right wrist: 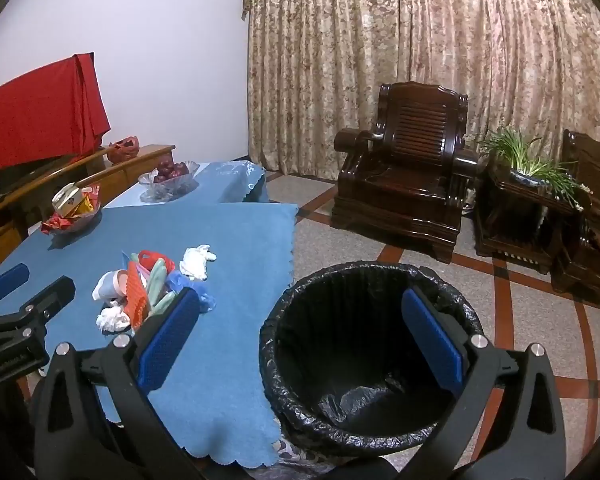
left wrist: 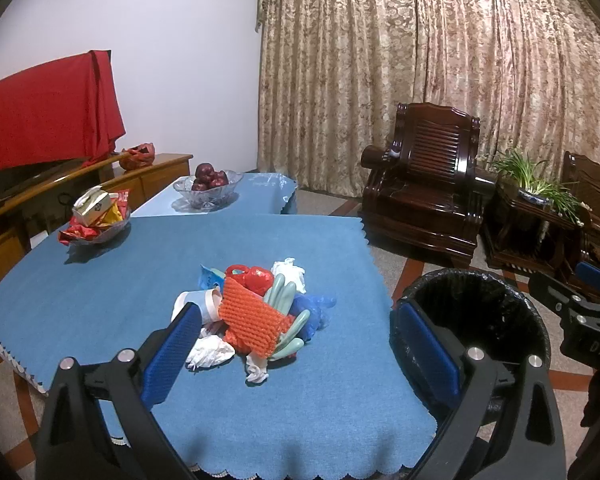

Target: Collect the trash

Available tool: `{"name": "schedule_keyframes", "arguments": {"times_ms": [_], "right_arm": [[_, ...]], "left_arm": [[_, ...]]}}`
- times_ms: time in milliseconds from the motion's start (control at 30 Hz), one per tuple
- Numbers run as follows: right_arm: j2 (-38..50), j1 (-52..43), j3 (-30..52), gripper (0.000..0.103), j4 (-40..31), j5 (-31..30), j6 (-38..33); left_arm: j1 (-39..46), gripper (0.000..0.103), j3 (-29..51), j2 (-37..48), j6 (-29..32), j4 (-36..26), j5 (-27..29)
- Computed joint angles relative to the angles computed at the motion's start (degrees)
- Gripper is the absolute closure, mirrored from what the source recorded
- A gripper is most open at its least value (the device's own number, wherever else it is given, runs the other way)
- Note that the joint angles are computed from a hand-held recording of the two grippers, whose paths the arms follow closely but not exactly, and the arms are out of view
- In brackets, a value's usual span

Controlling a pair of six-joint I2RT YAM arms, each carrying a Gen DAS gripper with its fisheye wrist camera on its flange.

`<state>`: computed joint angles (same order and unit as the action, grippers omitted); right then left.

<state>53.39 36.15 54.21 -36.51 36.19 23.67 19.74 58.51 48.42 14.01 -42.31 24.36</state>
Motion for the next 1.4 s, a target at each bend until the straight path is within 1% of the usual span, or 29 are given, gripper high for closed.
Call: {"name": "schedule_keyframes", "arguments": {"times_ms": [100,500,567,767,800,900,1133,1200,1367,1400], "right_arm": [[0.6,0.5,0.2,0.005,0.1,0.4,0.3],[0.6,0.4,0.2,0.005,0.0,0.4,0.2],[0.7,0.5,0.2,0.005,0.1,0.4,0.3],[0.6,0.3,0.2,0.005,0.0,0.3,0.1],[0.7,0.4,0.3,0.005,-0.1,0.3,0.2],[0.7,0.4,0.3,0.005,0.0,0.3,0.2],[0.6,0.3,0.2,0.005,-0.1,0.3,0.2],[0.6,0.2,0.2,0.005,-0.2,0.2,0.2],[0.7,0.3,0.2,0.005,-0.1,0.2,0.2],[0.7,0.2,0.2,0.005,-0.1,0.2,0.2]], "left_arm": [[-0.3,0.006,0.1,0.0,-0.1,0.1,-0.3],[0.0,0.006,3.5,0.8,0.2,-2.7,-0.2],[-0.5,0.006,0.7,-0.4,0.0,-0.8,-0.5],[0.2,0.006,2.1,-0.1,0.4,-2.1,0.0],[-0.5,0.006,0.6,-0.5,0.0,-0.7,-0.6],[-0.5,0.006,0.6,-0.4,0.0,-0.7,-0.6],[0.3,0.006,2.1,-0.3,0.5,-2.2,0.2],[-0.7,0.006,0.7,-0.4,-0.1,-0.7,-0.7],[-0.6,0.006,1.5,-0.3,0.0,-1.5,-0.6],[-0.7,0.006,0.6,-0.4,-0.1,-0.7,-0.7]]}}
